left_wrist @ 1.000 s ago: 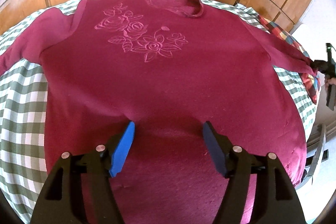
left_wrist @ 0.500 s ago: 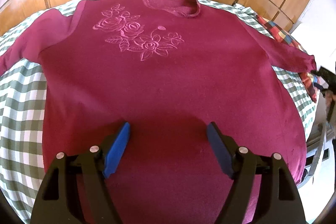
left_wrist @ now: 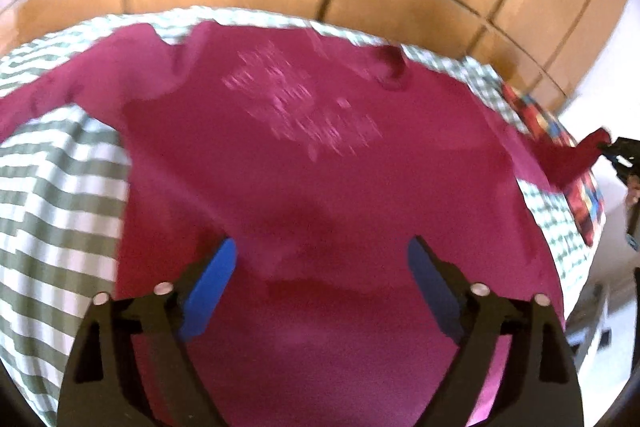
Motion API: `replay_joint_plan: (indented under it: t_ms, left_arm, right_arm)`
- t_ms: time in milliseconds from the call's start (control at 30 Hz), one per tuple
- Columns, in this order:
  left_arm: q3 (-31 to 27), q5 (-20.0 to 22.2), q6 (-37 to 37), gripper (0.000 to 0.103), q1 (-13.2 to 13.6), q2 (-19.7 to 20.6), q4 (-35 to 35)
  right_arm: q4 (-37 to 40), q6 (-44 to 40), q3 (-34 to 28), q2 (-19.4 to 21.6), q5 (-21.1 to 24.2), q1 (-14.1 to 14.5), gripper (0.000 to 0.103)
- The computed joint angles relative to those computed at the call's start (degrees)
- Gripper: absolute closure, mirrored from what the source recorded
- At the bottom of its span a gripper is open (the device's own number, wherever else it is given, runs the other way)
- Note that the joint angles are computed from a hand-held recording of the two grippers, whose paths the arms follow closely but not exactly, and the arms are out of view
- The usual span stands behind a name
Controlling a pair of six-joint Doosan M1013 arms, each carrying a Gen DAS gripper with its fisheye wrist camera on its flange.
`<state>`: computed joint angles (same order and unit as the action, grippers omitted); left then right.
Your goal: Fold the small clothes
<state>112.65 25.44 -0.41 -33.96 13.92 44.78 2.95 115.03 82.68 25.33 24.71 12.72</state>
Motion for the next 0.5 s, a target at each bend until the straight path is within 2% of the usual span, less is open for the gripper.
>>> replay_joint_plan:
  t_ms: [67, 133, 200, 300, 400, 500]
  left_arm:
    - [0.69, -1.80, -2.96, 0.014, 0.50, -0.57, 2.59]
    - [1.05, -3.21, -3.12, 0.014, 1.07, -0.92, 2.30]
    - [0.99, -3.71, -1.65, 0.014, 1.56, -1.04, 0.57]
    - [1.58, -5.59, -3.97, 0.017, 2.25, -1.71, 2.37]
    - [2.05, -8.11, -6.85, 0.019, 3.35, -2.33, 4.58]
    - [2.32, -10.29, -9.85, 0.025, 4.57, -2.63, 7.09]
  right_arm:
    - [7.24, -8.08, -2.02, 0.69, -0.58, 1.62, 0.094]
    - [15.58, -16.99, -4.81, 1.96, -0.11, 3.42, 0.094]
    - [20.68, -23.49, -7.75, 3.53, 0.99, 5.54, 0.096]
    - [27.21, -32.16, -13.46, 6.91, 5.19, 9.27, 0.096]
    - [29.98, -38.16, -18.93, 10.54, 10.78, 13.18, 0.096]
    - [34.59, -45.31, -23.39, 14.13, 18.93, 16.22, 0.096]
